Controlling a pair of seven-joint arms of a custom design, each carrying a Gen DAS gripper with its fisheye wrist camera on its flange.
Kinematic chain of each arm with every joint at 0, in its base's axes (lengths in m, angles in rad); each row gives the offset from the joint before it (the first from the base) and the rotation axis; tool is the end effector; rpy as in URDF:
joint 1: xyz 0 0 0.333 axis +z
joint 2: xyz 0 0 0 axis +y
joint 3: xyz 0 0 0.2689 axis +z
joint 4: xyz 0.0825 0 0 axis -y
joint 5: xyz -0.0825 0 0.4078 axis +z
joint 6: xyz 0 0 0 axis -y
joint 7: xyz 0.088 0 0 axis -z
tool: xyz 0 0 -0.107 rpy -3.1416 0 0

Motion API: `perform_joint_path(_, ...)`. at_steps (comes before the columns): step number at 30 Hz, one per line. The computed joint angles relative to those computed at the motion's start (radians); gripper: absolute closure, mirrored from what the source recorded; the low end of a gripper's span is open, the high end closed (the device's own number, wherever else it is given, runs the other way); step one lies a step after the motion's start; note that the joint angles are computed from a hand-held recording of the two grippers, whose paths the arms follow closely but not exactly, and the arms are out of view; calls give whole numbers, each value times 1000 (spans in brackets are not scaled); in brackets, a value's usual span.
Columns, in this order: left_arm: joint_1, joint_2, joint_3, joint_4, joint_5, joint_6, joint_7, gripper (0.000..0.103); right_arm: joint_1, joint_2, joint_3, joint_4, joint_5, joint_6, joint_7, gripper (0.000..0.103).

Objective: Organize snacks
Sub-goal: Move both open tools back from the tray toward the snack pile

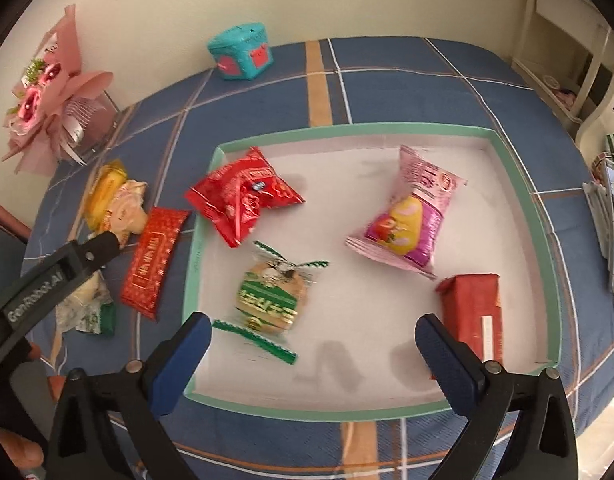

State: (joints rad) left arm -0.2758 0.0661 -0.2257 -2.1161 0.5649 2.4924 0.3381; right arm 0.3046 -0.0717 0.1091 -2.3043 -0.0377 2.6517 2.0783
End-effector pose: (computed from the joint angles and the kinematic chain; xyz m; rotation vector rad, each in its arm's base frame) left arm 0.5227 -0.2892 0.3547 -2.2298 1.5885 -0.4684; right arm 0.5117 0.2259 0.3594 -1.8798 2.0020 -0.2286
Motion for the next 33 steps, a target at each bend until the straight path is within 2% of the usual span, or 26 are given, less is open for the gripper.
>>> perform_joint_path(7,10,-3,3,-17,-39,60,34,4,0,-1,-1,-9,13,26,24,0)
perform_joint_path(13,18,0,2,-26,-109,99,95,4,2,8,-8,-5,83,19,-10,0)
perform_joint_path(20,18,-11,7,-32,-57,112,89,4,-21,-3,8,-9,-104,64,154,0)
perform_joint_path(24,23,-17,8,-34,-62,111,118,4,-3,19,10,15,-84,76,120,0)
perform_joint_path(28,31,-39,13,-45,-43,88,109,4,31,56,14,48,11,98,28,0)
perform_joint_path(33,70,-123,26,-119,-36,82,85,4,73,102,24,103,64,123,-28,0)
